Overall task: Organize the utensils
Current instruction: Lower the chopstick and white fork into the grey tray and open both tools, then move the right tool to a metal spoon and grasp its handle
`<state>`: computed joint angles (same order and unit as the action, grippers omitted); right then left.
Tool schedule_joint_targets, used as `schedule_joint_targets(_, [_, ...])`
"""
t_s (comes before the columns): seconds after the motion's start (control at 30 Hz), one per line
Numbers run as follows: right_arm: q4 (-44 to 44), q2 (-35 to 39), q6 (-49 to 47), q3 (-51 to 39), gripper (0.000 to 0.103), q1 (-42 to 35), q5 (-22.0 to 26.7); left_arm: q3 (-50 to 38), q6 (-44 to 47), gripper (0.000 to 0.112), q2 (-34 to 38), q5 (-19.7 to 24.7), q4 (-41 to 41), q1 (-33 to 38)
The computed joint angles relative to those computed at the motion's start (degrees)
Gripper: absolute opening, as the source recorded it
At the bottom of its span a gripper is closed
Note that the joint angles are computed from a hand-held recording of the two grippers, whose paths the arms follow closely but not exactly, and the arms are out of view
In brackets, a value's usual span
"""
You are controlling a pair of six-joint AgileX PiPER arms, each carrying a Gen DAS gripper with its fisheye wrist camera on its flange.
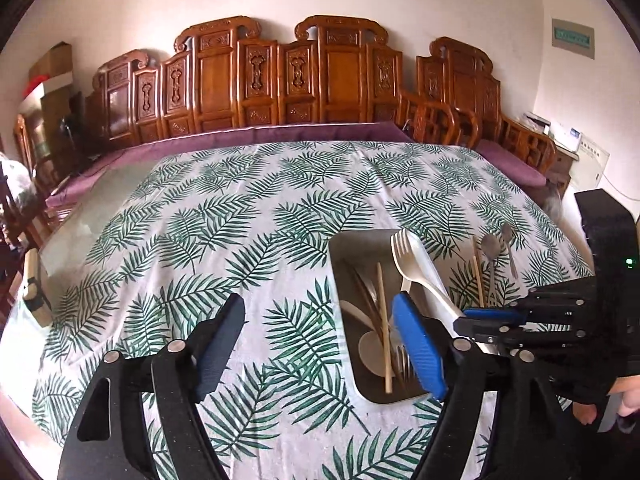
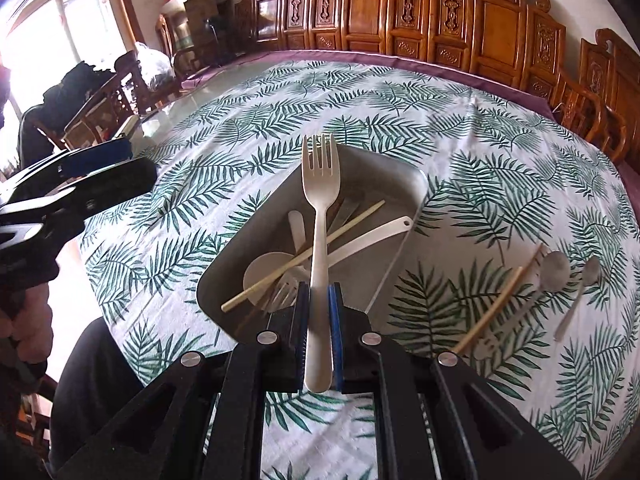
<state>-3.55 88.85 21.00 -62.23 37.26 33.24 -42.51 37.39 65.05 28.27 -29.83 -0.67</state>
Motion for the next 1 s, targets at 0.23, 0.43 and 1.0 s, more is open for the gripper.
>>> schedule_joint_targets(0.23, [1.9,3.7,0.8,-2.7,0.012,-1.1,-0.9,0.3,3.5,0.083,-0.2,0.0,-2.5,2.3])
schedule_joint_targets(0.43, [1.1,5.4,1.7,-4.7,0.012,-1.8,-1.9,0.2,5.9,0.084,-0.7,1.2,-4.6,4.2])
schedule_joint_targets(1.0, [3.8,-4.9,-2.7,7.4,0.016,-8.1,-5.6,4.0,-5.1,0.084,-3.8,-2.2,6.4,-6.3])
